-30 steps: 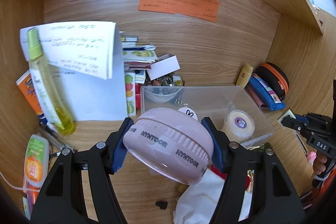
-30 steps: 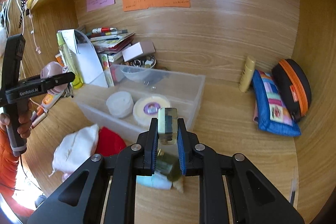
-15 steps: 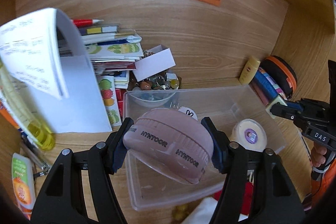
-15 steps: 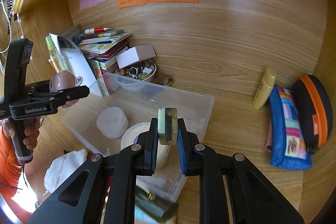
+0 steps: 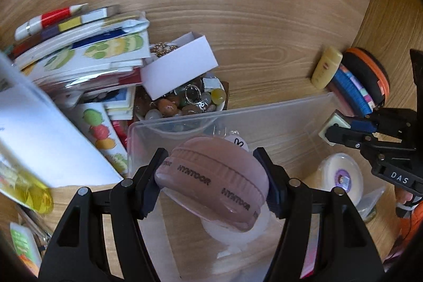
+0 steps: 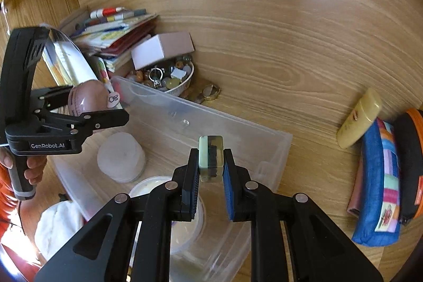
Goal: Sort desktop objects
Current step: 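Lower the pink container into the clear box while the right gripper drops the green cube there, then open both grippers and withdraw from the clear box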
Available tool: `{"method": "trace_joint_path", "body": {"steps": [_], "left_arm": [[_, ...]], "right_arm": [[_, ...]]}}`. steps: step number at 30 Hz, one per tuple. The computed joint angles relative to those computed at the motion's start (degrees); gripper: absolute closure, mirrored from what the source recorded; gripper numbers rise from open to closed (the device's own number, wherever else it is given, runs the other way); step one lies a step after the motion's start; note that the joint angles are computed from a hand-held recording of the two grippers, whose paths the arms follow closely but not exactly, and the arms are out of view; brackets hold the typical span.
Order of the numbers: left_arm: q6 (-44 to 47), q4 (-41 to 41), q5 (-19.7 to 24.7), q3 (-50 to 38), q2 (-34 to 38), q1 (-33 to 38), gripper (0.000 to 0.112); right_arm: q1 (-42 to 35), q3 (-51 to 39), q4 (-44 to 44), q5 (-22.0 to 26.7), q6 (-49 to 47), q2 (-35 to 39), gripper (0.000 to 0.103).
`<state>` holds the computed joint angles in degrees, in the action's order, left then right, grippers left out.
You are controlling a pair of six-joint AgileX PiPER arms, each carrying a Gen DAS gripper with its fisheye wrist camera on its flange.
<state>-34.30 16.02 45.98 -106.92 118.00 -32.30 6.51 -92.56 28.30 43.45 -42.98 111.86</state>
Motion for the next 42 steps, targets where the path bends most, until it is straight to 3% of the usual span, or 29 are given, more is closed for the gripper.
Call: {"method": "trace_joint_path", "body": {"steps": [6, 9, 13, 18, 23, 25, 27, 29, 37, 39, 42], "left_arm": [[4.09, -3.48, 2.12, -3.04, 2.14, 0.43, 0.047], [6.17, -5.13, 5.19, -6.62, 4.46, 0.63, 0.047], [8.38, -7.95, 4.83, -6.49, 4.49, 1.69, 0.046], [8.76, -6.6, 6.12, -7.6, 5.25, 1.29, 0.042], [4.02, 0.75, 5.16, -5.26, 3.87, -0.68, 0.036], [2.02, 4.38, 5.99, -5.07, 3.67, -1.94, 0.036], [0.74, 6.12, 5.96, -4.42, 3.08, -2.92, 0.034], [-0.75, 8.1, 5.6, -2.88, 1.74, -3.86, 0.032], [-9.85, 17.57, 4.46, 4.42, -5.51, -8.54, 0.02], [-12.15, 19.85, 4.28, 6.81, -7.89, -9.89, 0.019], [-15.58, 23.4, 4.13, 9.56, -10.54, -11.99, 0.016]], "right_arm": [[1.71, -5.18, -5.53, 3.23, 4.67, 3.97, 0.088], [2.41, -6.81, -7.76, 3.96, 7.11, 5.16, 0.088], [2.59, -8.93, -8.95, 5.7, 9.31, 6.41, 0.088], [3.17, -8.97, -10.35, 5.59, 10.89, 6.29, 0.088], [4.52, -6.12, -13.91, 2.37, 12.6, 4.18, 0.087], [5.17, -3.85, -14.92, 0.51, 13.05, 2.41, 0.08], [5.66, -1.23, -15.69, -1.85, 13.48, 0.2, 0.06], [6.02, 2.92, -15.76, -5.66, 13.02, -3.12, 0.051], [7.55, 13.12, -17.39, -12.43, 12.11, -13.33, 0.045], [7.07, 15.15, -15.54, -12.38, 10.25, -15.77, 0.032], [5.59, 17.95, -11.66, -11.93, 6.5, -19.97, 0.027]]}}
